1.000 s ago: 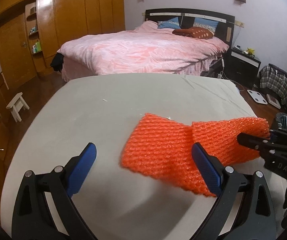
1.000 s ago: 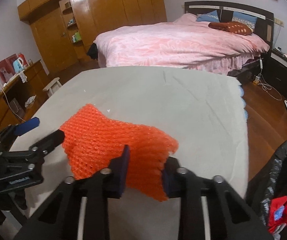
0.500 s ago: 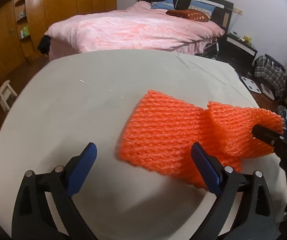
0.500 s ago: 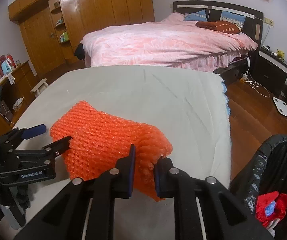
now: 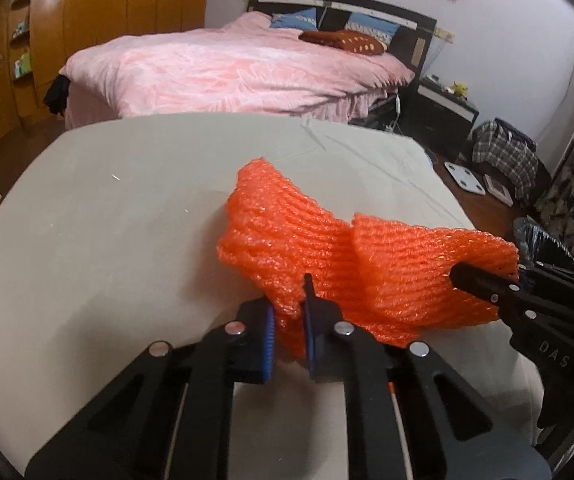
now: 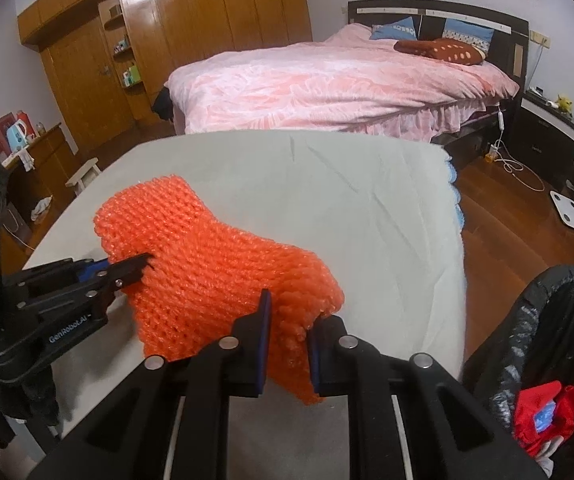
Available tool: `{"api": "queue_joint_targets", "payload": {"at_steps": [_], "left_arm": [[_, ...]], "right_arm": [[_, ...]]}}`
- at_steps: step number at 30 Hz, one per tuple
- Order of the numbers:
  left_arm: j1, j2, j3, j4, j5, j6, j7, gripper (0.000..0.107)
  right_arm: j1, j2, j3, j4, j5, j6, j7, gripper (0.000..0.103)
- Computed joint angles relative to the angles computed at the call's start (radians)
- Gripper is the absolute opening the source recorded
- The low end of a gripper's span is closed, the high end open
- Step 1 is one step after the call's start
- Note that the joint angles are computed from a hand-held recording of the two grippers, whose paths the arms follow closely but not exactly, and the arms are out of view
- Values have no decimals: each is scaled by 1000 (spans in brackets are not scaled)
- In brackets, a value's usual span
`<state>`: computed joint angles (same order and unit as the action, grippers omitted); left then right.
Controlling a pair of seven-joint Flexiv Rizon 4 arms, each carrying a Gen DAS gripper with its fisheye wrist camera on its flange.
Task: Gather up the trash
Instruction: 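Grasp one end of the orange mesh net with the right tool while the left tool grasps the other end, then lift the orange mesh net with both tools and carry it over the bin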
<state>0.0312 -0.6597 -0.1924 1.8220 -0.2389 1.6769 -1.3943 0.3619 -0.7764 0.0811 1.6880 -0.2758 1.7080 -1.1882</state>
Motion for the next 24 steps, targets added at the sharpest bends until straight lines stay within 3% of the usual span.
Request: {"api": "queue_joint_targets", "payload": {"at_steps": [4, 12, 24], "left_arm": [[-42, 22, 62, 14, -9, 26, -38, 11], [-67, 101, 101, 68, 20, 51, -43, 11], [-225, 224, 244, 164, 16, 104, -94, 11]], "right_arm": [[1, 24, -5, 20, 6, 20, -3, 16], [-2, 83, -1, 73, 11, 62, -17, 16], [4, 219, -27, 213, 63, 164, -29, 16]]}}
